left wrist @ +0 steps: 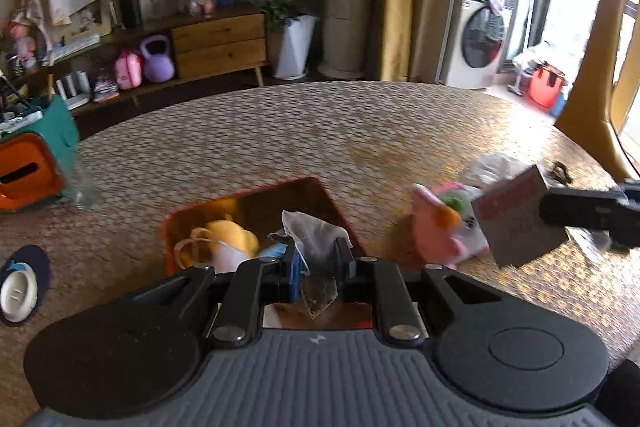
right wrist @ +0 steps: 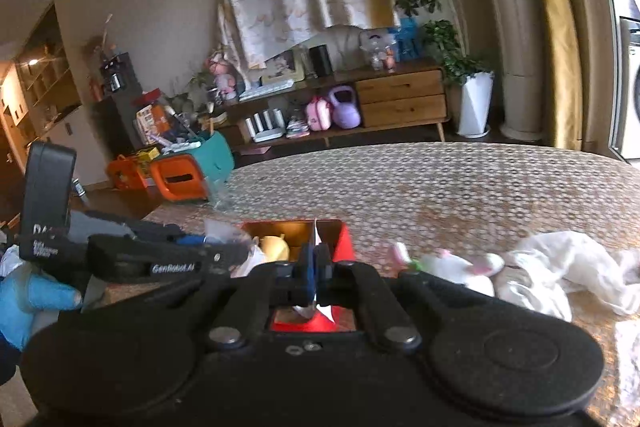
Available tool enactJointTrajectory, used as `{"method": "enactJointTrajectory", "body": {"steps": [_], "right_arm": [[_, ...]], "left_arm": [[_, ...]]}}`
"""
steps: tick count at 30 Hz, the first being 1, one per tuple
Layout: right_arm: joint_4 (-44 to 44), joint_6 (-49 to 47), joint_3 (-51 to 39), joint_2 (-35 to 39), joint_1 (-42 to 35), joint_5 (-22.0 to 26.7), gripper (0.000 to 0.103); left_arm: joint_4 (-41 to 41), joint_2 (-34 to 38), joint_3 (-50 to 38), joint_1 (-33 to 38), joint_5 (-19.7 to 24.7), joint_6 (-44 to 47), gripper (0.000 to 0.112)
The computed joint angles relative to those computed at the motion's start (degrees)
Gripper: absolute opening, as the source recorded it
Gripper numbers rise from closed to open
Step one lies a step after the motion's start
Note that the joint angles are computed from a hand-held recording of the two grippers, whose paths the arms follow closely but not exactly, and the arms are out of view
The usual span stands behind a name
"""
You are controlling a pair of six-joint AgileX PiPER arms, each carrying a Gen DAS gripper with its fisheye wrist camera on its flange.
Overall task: Organize soft objects
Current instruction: 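Open both grippers to drop the tea bag and plastic bag into the tin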
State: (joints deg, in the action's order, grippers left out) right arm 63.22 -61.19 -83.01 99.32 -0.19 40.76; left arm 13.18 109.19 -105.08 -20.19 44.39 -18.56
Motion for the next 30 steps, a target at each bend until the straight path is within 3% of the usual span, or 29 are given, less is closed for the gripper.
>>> {"method": "enactJointTrajectory", "body": {"steps": [15, 23, 30], "right_arm": [[-8.43, 10.33, -13.65, 13.28, 10.09, 0.50, 0.000], [-11.36, 13.67, -20.68, 20.53, 12.15, 4.20, 0.000], [-17.66, 17.22, -22.74, 23.38, 14.76, 2.45, 0.000]], "left_arm": [[-4.89, 15.78, -20.28, 6.36, 6.92, 7.22, 0.017], [-5.22, 24.58, -31.53, 6.49, 11.86, 9.20, 0.017], [-6.13, 32.90, -43.89, 6.75, 17.91, 10.76, 0.017]]}}
